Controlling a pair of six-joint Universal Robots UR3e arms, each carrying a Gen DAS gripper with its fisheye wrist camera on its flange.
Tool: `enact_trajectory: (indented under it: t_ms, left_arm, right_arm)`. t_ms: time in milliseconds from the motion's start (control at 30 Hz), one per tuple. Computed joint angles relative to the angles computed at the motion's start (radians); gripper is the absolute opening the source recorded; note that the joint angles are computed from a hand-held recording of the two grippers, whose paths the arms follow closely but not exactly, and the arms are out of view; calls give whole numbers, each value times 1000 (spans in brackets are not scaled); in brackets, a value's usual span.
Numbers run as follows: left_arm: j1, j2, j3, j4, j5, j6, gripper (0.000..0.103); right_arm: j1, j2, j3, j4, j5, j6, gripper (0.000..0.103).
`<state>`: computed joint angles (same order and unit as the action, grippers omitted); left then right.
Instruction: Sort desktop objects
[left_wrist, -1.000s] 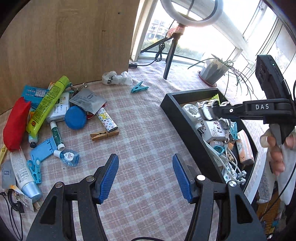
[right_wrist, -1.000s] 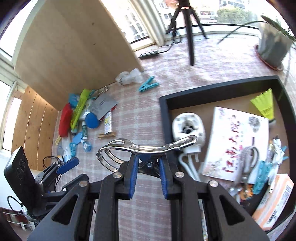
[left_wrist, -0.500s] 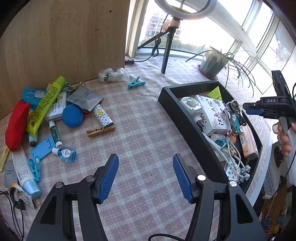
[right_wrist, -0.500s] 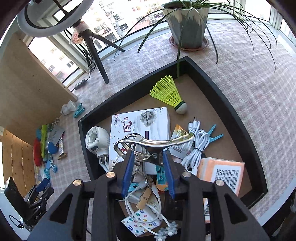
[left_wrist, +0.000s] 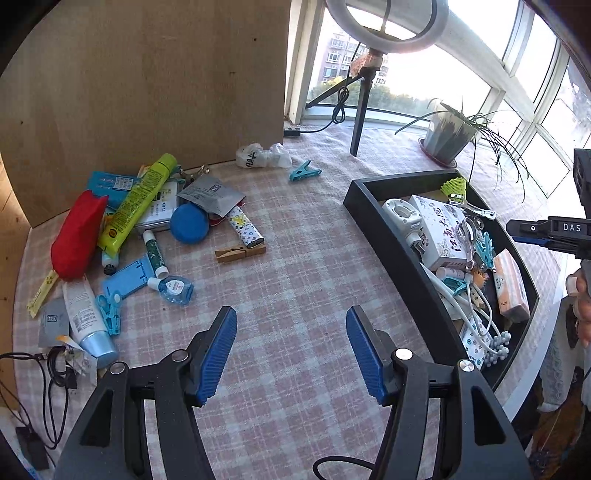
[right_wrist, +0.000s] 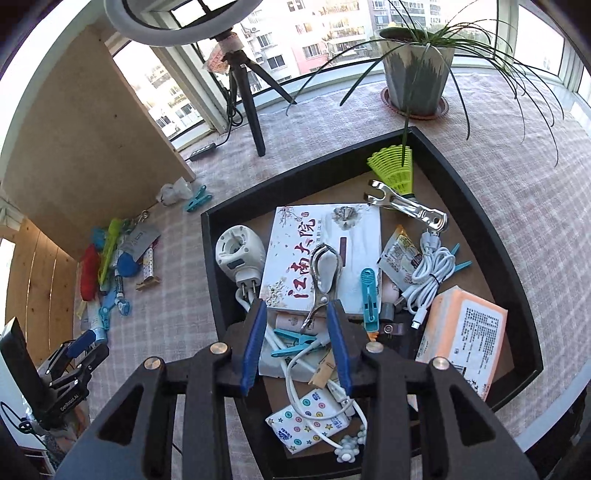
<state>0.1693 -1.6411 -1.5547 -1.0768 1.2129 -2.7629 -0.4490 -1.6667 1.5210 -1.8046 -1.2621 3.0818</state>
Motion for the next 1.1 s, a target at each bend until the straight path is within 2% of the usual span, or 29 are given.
enact_trajectory:
  t_ms: [233,367,600,767,1100]
  left_arm:
    - [51,120,-65,-32,16,21,60]
    - [86,187,-101,-56,24,43,61]
    - [168,276,-152,-101,36,92,61]
    - [243,323,-186,-133,40,140,61]
    - [389,363,-191,-202,-12,242,61]
  right_arm:
    - [121,-69,54,-36,-39,27,35]
    - [177,-98,84,-59,-40,58,40]
    - [308,-122,142,-148,-72,158,41]
    - [435,-97,161,-219,-139,235,45]
    - [567,2,121,-273,-181,320,45]
